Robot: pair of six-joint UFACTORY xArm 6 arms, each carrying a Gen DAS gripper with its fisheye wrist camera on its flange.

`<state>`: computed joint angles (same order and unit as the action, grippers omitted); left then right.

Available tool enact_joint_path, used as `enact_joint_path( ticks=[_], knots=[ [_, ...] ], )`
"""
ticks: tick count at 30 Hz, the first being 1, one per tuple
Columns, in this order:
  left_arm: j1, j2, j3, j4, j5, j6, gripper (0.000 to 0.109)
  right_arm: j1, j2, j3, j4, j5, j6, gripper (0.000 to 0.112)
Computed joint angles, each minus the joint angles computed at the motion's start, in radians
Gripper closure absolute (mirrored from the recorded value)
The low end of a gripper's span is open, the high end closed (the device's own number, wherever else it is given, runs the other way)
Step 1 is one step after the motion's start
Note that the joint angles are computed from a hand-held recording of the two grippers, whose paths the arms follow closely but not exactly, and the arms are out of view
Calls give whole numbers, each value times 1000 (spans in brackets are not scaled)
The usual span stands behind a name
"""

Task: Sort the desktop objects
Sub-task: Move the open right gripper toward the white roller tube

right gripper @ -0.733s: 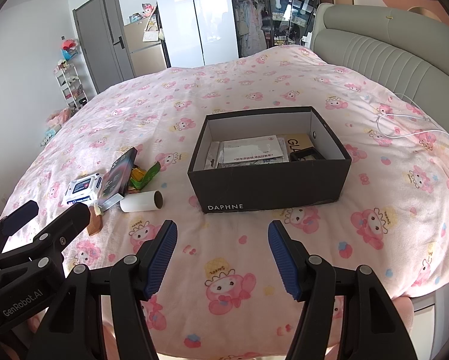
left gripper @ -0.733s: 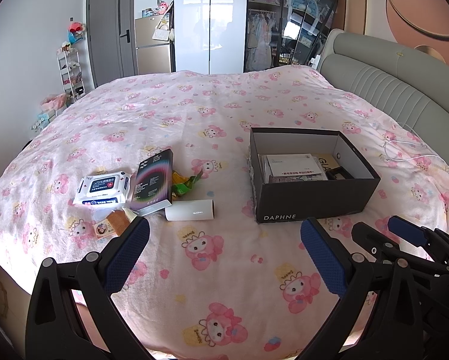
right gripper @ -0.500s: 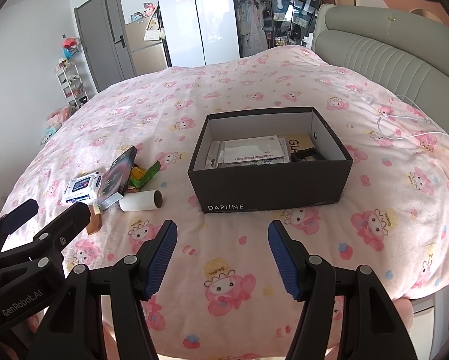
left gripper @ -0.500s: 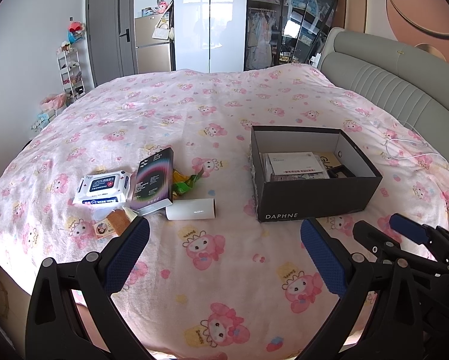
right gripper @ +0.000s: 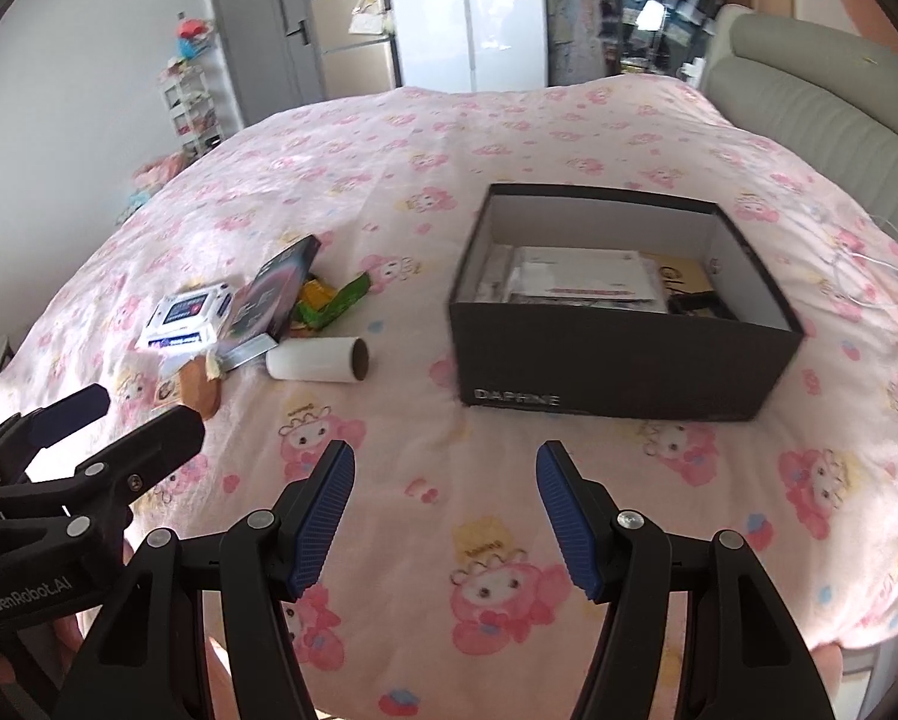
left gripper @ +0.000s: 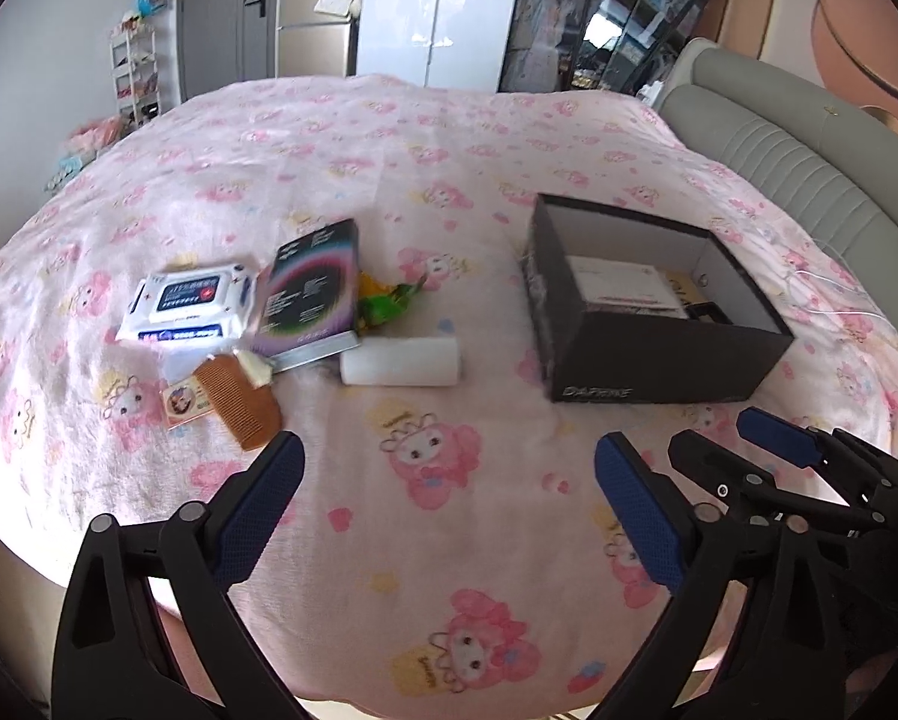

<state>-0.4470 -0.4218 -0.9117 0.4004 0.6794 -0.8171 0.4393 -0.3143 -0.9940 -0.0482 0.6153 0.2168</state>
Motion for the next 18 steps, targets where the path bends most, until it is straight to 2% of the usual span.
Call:
enact_joint_path(
  ticks=[2,4,7,12,17,18],
  knots=[
    [36,3,21,-22,-17,20,25,13,60,-34,48,-7,-55,52],
    [82,15,45,-52,-47,42,31,30,119,-70,27,-22,-71,52],
    [151,58,67,-143,-92,120,57,49,210,-134,28,-33,-112,53],
    [228,156,60,-304,-179,255,59,54,369,-270,100,-6,-172,55],
    [263,289,5,-549,-267,469,59,54,511,-401,136,22,-194,56],
    [265,314,-8,-558,-274,493,59,54,537,-427,143,33,-195,56]
  ],
)
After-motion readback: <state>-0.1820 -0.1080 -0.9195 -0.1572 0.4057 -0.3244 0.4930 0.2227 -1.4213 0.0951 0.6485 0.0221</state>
